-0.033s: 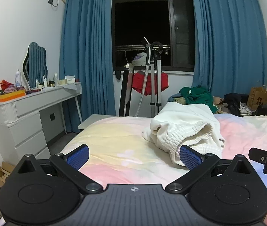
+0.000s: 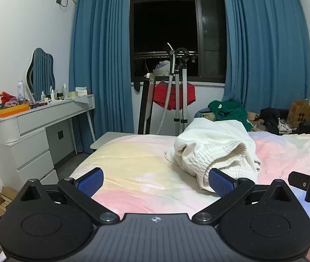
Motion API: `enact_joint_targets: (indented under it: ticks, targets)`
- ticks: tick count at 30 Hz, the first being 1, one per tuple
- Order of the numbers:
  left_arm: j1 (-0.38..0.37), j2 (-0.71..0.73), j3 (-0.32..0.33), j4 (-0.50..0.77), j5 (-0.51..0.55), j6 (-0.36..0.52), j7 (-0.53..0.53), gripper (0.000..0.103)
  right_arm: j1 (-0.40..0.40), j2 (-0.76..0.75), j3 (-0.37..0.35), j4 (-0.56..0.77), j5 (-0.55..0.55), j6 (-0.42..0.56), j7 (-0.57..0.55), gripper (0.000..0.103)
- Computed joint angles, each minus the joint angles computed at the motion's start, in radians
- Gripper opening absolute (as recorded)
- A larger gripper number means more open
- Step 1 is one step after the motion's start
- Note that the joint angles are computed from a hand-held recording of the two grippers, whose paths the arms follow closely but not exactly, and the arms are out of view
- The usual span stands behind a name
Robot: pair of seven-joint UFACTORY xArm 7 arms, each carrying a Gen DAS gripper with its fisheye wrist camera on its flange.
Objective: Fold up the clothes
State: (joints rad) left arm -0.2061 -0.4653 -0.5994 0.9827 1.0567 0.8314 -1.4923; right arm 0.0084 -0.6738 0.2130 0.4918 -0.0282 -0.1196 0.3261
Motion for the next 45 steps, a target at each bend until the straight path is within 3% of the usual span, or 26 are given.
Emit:
enact_joint_targets:
  ticks: [4,11,14,26,32,45]
  targets:
    - [-0.007,0.003,0.006,0.001,0.003,0.003,0.002,0.103,0.005,-0.003,-0.023,-0.009,-0.009,-0.007,-0.017,0.103]
    - [-0.017,0.009,0.014,0.004,0.006,0.007,0.007,0.103,-0.039,0.006,0.040,0.004,-0.008,0.002,0.007,0.103]
    - [-0.021,0.011,0.016,0.005,0.007,0.008,0.010,0.103,-0.014,0.000,0.012,-0.002,-0.011,0.008,0.000,0.103]
    - [-0.027,0.009,0.019,0.002,0.008,0.009,0.015,0.103,-0.019,0.006,0.018,-0.001,-0.015,0.007,0.006,0.103]
    - [-0.030,0.010,0.027,-0.004,0.003,-0.004,0.020,0.103,0.020,0.010,-0.021,-0.006,0.000,-0.004,0.007,0.103]
    - [-0.033,0.019,0.049,-0.028,-0.020,-0.064,0.014,0.103,-0.073,-0.003,0.050,-0.008,0.011,-0.027,0.042,0.103]
